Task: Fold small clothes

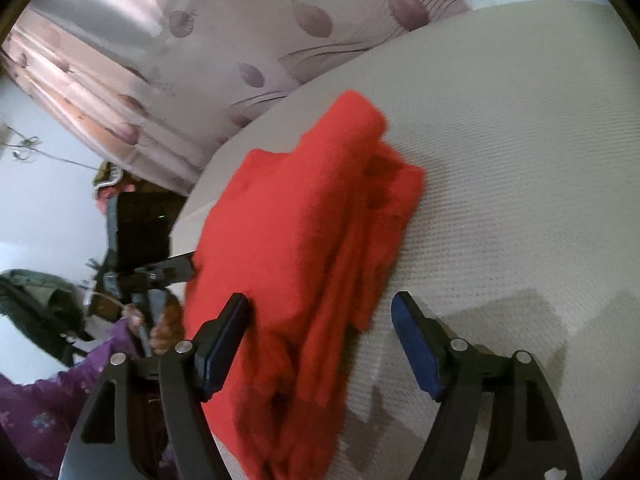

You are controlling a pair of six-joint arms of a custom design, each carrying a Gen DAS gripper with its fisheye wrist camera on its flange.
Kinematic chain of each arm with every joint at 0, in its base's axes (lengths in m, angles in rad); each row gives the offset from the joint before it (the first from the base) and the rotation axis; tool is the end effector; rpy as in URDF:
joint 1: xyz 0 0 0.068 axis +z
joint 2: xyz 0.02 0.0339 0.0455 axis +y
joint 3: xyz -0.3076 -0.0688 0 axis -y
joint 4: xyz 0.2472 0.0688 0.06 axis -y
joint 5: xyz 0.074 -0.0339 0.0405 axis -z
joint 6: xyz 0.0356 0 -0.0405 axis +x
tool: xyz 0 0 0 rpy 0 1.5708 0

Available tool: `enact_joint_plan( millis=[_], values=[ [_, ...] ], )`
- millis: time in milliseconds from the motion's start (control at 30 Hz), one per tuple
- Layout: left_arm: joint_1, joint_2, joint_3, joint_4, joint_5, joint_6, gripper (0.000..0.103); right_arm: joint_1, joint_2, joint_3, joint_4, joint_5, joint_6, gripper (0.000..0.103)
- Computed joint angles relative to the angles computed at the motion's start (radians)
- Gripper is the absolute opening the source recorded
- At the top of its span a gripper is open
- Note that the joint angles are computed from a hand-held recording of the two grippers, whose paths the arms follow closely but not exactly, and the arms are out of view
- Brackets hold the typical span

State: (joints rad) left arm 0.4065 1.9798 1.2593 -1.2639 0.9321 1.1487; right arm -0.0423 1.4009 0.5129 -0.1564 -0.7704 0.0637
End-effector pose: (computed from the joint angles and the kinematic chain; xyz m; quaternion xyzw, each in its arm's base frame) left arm 0.3139 0.1040 0.1905 0.2311 0.8483 -0.4421 0.1778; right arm 0.2214 0.0154 0.1767 -0.0502 0.8987 0.3654 0.2372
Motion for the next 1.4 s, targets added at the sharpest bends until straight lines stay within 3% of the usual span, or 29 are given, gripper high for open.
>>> enact_joint_plan(
  millis=[67, 133, 200, 333, 433, 500, 767, 833, 967, 1400],
  values=[
    [-0.009, -0.006, -0.001, 0.006, -0.016, -0.015, 0.076, 0.019, 0.023, -0.003, 0.057, -0.006, 0.029, 0.072],
    [0.006, 0.006, 0.006, -0.015, -0.021, -0.028, 0.053, 0.037, 0.052, 0.001, 0.110, -0.016, 0.065, 0.068],
    [0.012, 0.031, 0.026, -0.018, -0.022, -0.065, 0.045, 0.056, 0.089, 0.001, 0.157, -0.012, 0.105, 0.042],
    [0.016, -0.060, -0.052, 0.096, -0.033, -0.131, 0.037, 0.083, 0.077, -0.033, 0.240, 0.000, 0.206, 0.035],
    [0.044, -0.144, -0.105, 0.117, -0.037, -0.130, 0.036, 0.114, 0.005, -0.075, 0.289, 0.022, 0.301, 0.033],
    [0.081, -0.209, -0.139, 0.102, -0.047, -0.072, 0.036, 0.150, -0.068, -0.096, 0.281, 0.049, 0.329, 0.033],
    [0.326, -0.275, -0.103, -0.130, -0.118, 0.201, 0.036, 0.459, -0.311, -0.128, 0.263, 0.253, 0.545, 0.033],
    [0.387, -0.284, -0.093, -0.144, -0.142, 0.250, 0.036, 0.581, -0.317, -0.122, 0.286, 0.353, 0.596, 0.033],
    [0.479, -0.291, -0.076, -0.147, -0.171, 0.318, 0.036, 0.712, -0.273, -0.123, 0.362, 0.446, 0.664, 0.033],
    [0.561, -0.314, -0.109, -0.066, -0.158, 0.389, 0.036, 0.830, -0.157, -0.056, 0.381, 0.575, 0.677, 0.032]
  ],
)
